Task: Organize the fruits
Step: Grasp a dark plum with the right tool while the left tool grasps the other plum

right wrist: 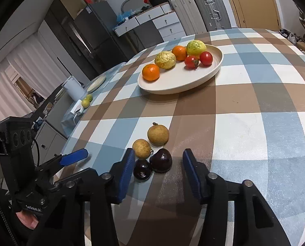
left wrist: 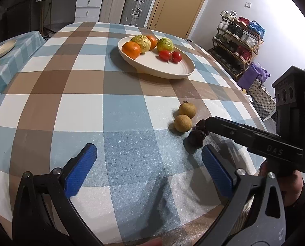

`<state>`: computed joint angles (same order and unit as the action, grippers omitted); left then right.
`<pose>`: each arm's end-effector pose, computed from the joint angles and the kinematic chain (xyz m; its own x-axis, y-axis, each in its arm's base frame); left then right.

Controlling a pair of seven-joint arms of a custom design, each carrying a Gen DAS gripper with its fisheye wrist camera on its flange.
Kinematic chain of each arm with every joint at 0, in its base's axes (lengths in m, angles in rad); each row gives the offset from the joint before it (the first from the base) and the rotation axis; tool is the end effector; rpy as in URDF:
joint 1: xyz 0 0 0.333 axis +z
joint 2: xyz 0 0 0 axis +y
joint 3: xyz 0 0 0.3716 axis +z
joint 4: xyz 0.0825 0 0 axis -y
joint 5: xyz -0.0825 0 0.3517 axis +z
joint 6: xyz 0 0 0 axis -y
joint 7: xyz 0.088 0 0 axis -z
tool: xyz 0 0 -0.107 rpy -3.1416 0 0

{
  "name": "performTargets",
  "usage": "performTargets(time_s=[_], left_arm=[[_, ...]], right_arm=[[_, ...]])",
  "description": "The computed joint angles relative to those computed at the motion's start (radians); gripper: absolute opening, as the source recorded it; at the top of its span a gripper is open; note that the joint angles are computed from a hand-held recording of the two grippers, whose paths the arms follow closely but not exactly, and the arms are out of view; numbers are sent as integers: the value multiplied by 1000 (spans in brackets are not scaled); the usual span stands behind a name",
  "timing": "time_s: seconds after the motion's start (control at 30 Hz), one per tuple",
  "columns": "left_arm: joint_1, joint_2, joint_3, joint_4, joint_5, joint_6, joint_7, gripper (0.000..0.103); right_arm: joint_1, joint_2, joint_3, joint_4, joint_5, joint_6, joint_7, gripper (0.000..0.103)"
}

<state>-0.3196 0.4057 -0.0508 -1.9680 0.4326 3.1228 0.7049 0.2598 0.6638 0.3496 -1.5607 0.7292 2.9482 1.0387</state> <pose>0.6018 -0.2675 0.4233 -0.0319 -0.9536 0.2995 -0.7720 -0.1669 -0.6134 0.6724 0.3327 0.4027 0.4314 -0.7972 -0.4223 -0.7684 -0.0795 -0.6350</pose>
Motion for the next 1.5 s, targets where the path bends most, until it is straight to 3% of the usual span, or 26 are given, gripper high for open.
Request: performTargets(time_s=[0.17,0.27,0.53,0.73,1.03,1.27,1.4,1.5], left_arm=[[35,14,-44,16,-24,-14,32,102],[48,23,-67,31,-39,-32,56,102],[75,69,-133,110,-90,-109,132,102],[23,111,-107,204,-88,-197,140,102],[-2,166,-105,316,-113,-287,106,98],[-45,187,-85,387,-59,-383,117,52],[-8,188,-143,384,-100,-369,172,25],[-12,179,-144,374,-105,-364,189,22]], right_arm=[[18,10,-29,20,-29,-43,32,31],[-5,11,1,15,-5,-39,2,23],[-76,-4,95,-24,112,23,-148,22],[-146,-12,175,-41,244,69,-302,22],[-168,-41,159,-53,418,46,-468,22],[-144,-54,110,-40,531,12,-569,22],[-126,-66,80,-42,590,-11,-621,22],[-104,-74,48,-43,620,-27,-637,22]])
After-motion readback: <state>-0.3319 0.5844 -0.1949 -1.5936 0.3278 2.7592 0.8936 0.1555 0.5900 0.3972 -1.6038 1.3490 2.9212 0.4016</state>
